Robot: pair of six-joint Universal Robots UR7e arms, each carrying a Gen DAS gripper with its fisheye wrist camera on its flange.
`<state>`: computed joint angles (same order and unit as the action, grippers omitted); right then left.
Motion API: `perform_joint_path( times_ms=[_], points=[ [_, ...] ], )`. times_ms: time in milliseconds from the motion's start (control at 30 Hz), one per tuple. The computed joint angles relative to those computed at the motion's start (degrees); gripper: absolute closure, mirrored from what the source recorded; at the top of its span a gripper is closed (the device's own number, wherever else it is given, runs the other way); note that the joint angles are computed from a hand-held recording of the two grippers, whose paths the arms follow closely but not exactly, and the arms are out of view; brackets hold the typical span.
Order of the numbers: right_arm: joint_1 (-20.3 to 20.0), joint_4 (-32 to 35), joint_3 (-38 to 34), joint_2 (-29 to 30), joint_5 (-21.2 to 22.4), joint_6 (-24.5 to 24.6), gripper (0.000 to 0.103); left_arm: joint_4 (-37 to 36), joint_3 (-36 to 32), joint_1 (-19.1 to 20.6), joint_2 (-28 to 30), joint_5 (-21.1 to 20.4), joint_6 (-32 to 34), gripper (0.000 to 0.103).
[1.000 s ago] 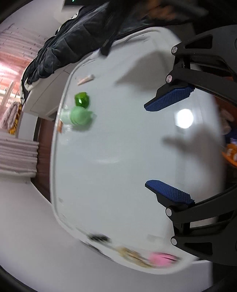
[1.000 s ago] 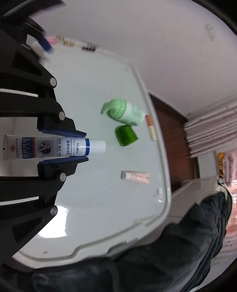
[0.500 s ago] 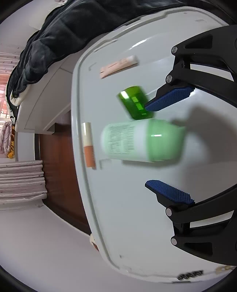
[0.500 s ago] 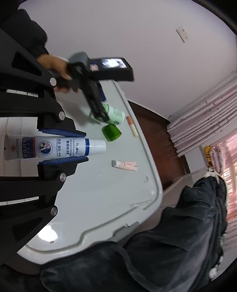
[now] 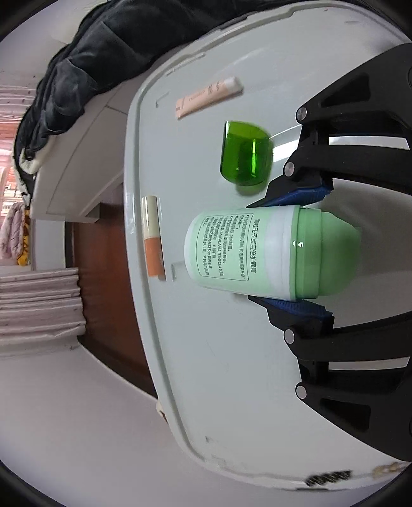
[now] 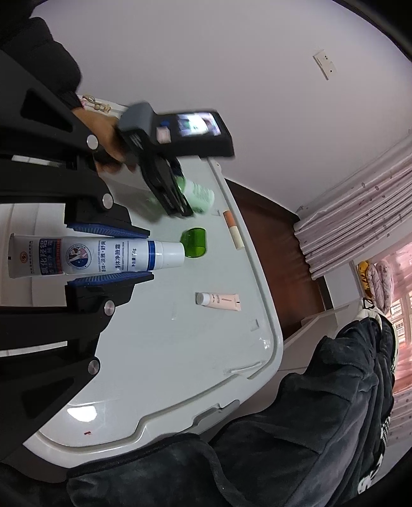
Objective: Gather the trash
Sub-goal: 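Grasp the toothpaste tube with the right tool while the left grasps the green lotion bottle, then lower the toothpaste and lotion bottle over the orange bucket and release them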
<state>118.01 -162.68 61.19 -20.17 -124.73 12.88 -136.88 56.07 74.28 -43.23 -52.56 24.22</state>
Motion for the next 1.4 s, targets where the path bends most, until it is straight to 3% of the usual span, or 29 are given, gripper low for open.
perform_joint_path(
  times_ms=[233, 467, 533, 700, 967, 1100, 1133, 1167, 1300, 1400],
  points=[
    [0.4, -2.3, 1.8, -0.5, -0.2, -1.1, 0.082, -3.2, 16.4, -3.6, -14.2, 0.1, -2.7, 0.056],
    [3.8, -7.0, 6.1, -0.4, -3.1, -7.8, 0.082, -1.0, 34.2, -7.2, -31.7, 0.1, -6.1, 0.056],
    [5.3, -7.1, 10.4, -1.8, -1.6, -5.5, 0.082, 1.1, 39.4, -7.6, -37.5, -0.2, -7.7, 0.056],
    [8.7, -4.1, 18.0, -4.0, 1.0, -1.4, 0.082, 5.1, 47.9, -6.7, -45.8, -1.1, -10.1, 0.056],
    [10.5, 5.0, 22.0, -5.5, 2.1, 5.1, 0.082, 16.5, 50.3, -4.0, -49.0, -3.5, -13.3, 0.056],
    [10.1, 10.1, 21.7, -5.0, 2.8, 7.5, 0.078, 23.0, 48.5, -2.6, -47.5, -5.8, -14.9, 0.054],
    [10.0, 11.2, 21.7, -4.8, 2.9, 8.1, 0.060, 24.3, 48.4, -2.4, -47.2, -5.3, -16.0, 0.039],
    [9.8, 11.6, 22.0, -4.7, 2.5, 9.2, 0.054, 24.9, 48.1, -2.3, -46.7, -4.8, -16.8, 0.025],
    [9.1, 9.6, 23.0, -5.8, 3.8, 10.5, 0.053, 24.8, 47.6, -2.1, -46.3, -4.8, -17.4, 0.025],
    [8.8, 8.3, 20.7, -6.3, 2.1, 7.2, 0.053, 23.8, 46.9, -2.3, -46.0, -4.6, -16.9, 0.025]
  ],
)
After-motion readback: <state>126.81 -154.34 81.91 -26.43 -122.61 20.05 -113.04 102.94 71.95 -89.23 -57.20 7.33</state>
